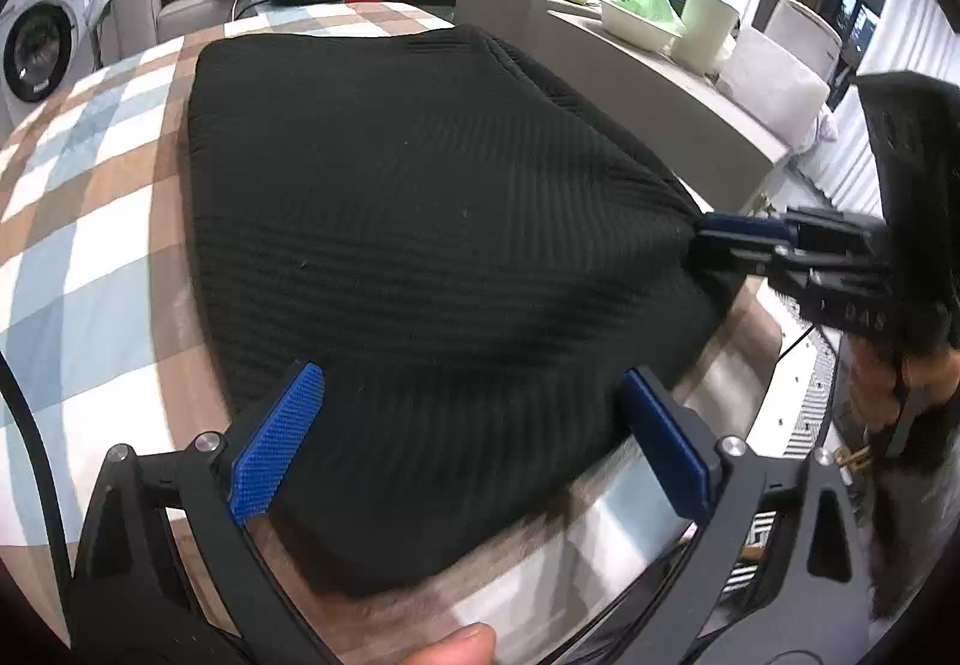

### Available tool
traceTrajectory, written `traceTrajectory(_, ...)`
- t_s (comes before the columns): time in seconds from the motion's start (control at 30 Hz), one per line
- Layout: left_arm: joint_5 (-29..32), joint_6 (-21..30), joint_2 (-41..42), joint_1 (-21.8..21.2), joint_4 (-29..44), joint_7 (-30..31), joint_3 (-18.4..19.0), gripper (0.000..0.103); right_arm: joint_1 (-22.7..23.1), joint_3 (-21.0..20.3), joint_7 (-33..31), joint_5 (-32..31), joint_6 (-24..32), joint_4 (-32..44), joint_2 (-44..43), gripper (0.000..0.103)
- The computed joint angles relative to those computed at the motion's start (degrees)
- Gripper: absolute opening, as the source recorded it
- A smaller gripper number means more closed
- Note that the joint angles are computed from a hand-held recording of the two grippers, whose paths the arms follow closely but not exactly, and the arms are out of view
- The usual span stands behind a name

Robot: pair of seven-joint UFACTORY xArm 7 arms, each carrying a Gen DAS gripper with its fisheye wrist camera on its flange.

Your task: Fold small clothes

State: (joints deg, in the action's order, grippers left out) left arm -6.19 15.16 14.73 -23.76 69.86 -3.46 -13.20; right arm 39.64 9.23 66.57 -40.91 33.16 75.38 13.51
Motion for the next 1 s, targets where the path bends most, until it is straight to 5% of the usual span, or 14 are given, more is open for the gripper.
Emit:
traceTrajectory(0.13,1.86,1.32,-1.13,-0.54,-0.9,-0.34,0.81,0.098,0.82,0.43,-1.63,-0.55,2.73,1.38,0.18,0.025)
traceTrajectory(0.3,-5.02,1.39,-0.74,1.97,1.2,4.1,-1.93,0.098,0.95,-0.73,4.21,-4.79,-0.25,2.62,0.67,0.026)
traceTrajectory(0.57,2.13,1.92,1.9,-1.26,2.82,-0.44,1.66,0.098,-1.69,-2.69,6.16,1.78,-10.88,0.02,1.82,0.027)
traceTrajectory(0.67,1.61,1.75,2.25,-0.62,3.0,-0.24,0.95,0.099,-1.97,-3.43,5.85,2.89,-10.53,1.22,2.61,0.03)
traceTrajectory(1.0,-0.62,1.72,2.32,0.72,3.0,2.05,-0.39,0.099,-5.95,-2.64,-7.37,20.88,-17.93,8.23,11.01,0.028)
